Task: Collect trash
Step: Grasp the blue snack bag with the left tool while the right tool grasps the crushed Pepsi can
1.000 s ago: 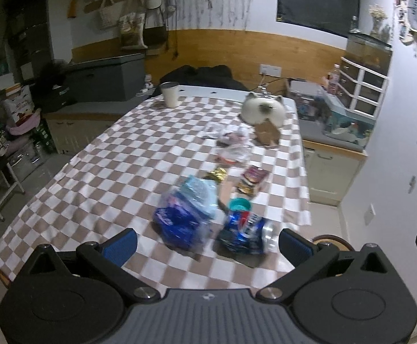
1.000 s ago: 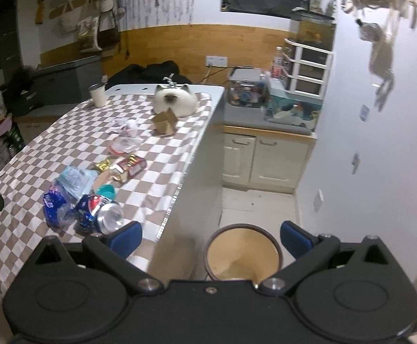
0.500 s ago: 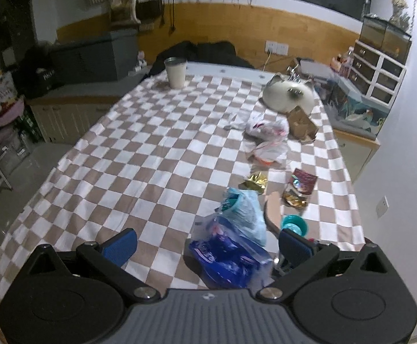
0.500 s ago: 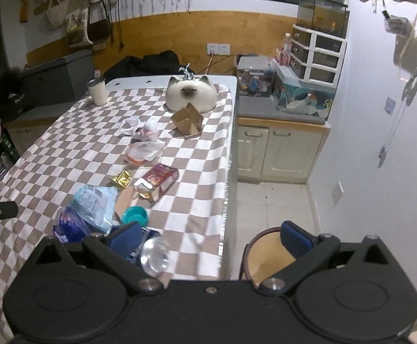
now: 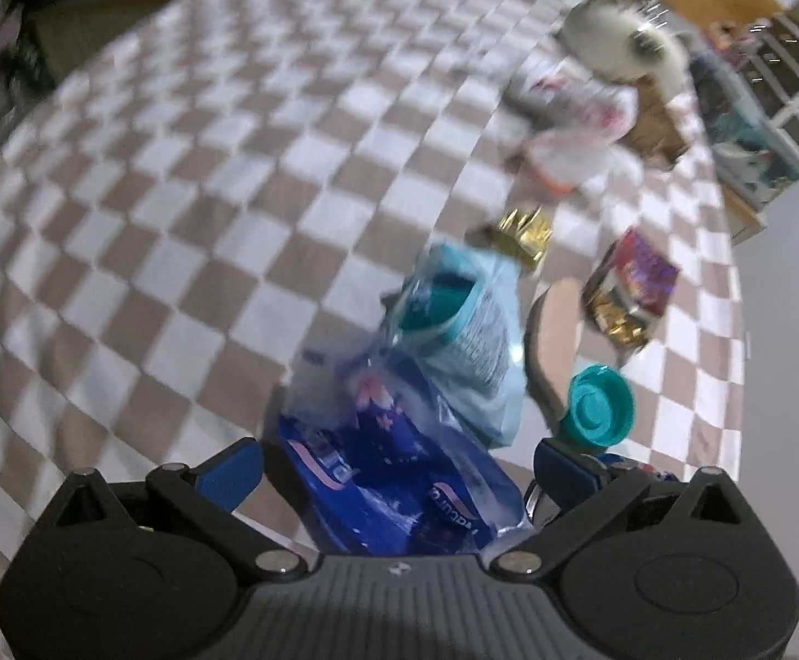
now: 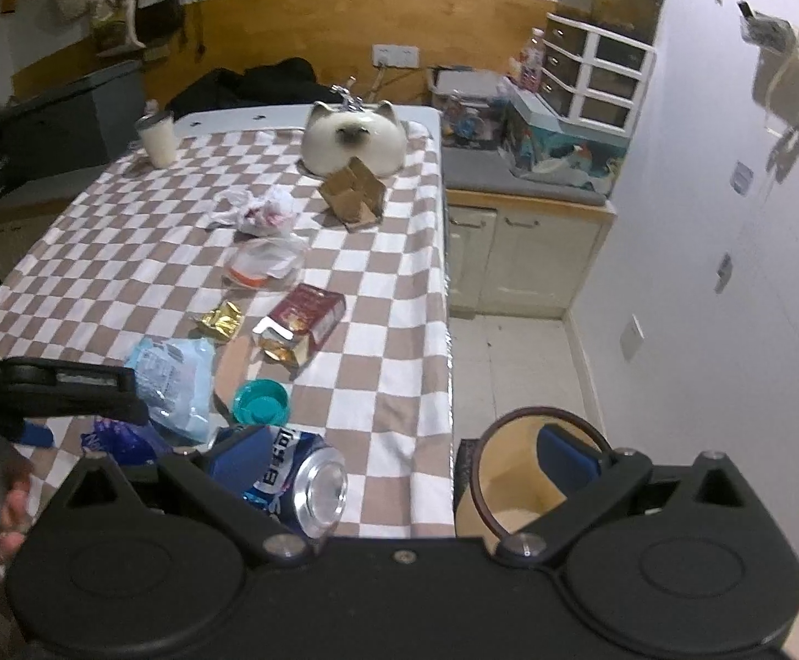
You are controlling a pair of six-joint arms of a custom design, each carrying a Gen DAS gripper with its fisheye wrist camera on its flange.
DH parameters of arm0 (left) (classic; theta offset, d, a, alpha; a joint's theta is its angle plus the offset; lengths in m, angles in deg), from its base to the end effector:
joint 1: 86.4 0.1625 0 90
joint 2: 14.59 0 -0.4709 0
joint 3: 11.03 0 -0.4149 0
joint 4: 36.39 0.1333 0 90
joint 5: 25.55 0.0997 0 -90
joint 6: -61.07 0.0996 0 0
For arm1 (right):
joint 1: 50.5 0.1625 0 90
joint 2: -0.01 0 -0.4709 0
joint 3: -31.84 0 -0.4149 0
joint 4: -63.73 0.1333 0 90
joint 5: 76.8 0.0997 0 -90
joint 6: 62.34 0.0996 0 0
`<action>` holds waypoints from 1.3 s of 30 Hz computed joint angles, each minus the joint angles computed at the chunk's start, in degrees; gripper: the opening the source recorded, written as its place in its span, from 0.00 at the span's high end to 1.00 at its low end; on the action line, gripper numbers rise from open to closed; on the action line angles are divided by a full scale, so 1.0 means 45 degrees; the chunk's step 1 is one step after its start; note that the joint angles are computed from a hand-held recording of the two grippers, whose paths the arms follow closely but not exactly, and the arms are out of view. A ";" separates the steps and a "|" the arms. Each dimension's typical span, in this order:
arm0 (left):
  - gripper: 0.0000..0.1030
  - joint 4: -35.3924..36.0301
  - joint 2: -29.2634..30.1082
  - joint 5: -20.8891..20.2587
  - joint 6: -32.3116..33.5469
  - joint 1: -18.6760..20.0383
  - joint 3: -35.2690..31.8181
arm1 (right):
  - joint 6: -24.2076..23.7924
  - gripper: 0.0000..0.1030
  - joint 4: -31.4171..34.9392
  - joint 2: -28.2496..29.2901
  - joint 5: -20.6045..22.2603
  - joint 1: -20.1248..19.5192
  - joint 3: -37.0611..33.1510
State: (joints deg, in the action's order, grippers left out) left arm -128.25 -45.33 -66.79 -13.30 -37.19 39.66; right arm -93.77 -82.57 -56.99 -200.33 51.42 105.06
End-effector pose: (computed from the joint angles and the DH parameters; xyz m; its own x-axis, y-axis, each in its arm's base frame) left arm -0.4102 -0.7940 0.1683 -0.6914 -0.5294 -0.4916 -0.1664 0.7789 -0.6047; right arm 0.2387 -0.7515 0.4422 -0.6762 -0.2404 0.6964 -0.5985 0.7305 -0.3290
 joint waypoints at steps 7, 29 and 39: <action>0.00 0.1375 0.0491 -0.0715 -0.1284 0.0447 -0.0642 | 0.0761 0.00 0.0786 0.0527 -0.0228 0.0005 -0.0598; 0.00 0.0326 -0.1576 0.0125 0.0732 0.0069 0.3189 | 0.4943 0.00 0.5685 0.3172 -0.1013 0.0057 -0.3053; 0.16 -0.1929 -0.2369 -0.0067 0.0464 0.0081 0.4319 | 0.5900 0.15 0.6251 0.3039 -0.0696 -0.0214 -0.2962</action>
